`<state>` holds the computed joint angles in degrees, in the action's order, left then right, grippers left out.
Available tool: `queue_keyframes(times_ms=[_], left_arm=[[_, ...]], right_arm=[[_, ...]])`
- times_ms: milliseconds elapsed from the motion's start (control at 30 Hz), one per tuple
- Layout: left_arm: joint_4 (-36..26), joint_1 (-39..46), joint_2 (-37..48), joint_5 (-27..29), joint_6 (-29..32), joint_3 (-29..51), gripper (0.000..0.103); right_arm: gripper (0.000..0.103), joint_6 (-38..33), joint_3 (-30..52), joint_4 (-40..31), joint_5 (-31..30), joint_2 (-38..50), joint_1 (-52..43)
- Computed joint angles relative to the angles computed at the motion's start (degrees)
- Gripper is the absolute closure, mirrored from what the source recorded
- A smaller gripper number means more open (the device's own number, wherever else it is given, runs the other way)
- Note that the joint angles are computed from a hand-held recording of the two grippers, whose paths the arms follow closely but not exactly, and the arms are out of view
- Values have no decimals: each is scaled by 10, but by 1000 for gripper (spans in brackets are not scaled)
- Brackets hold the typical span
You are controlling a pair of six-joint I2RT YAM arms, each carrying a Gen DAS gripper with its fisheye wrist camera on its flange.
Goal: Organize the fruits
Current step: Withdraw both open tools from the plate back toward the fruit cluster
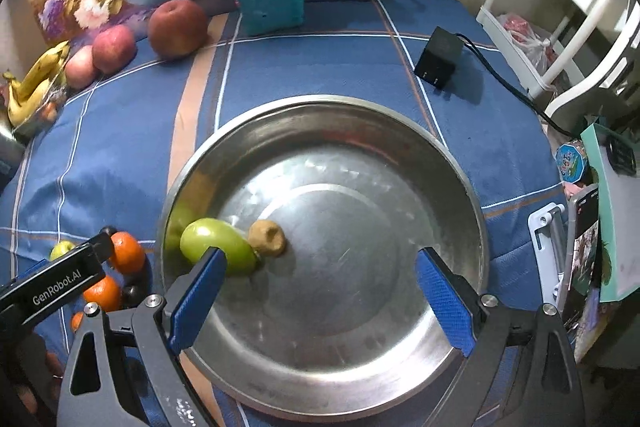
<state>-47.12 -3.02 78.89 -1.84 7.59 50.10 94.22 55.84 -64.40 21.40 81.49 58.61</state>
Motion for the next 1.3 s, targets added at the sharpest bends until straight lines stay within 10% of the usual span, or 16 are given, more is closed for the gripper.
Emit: queue_keyframes(times_ms=[1300], left_arm=[[-13,296,59,136,240,55,0]], right_arm=[[8,-29,244,15,12,217,76]])
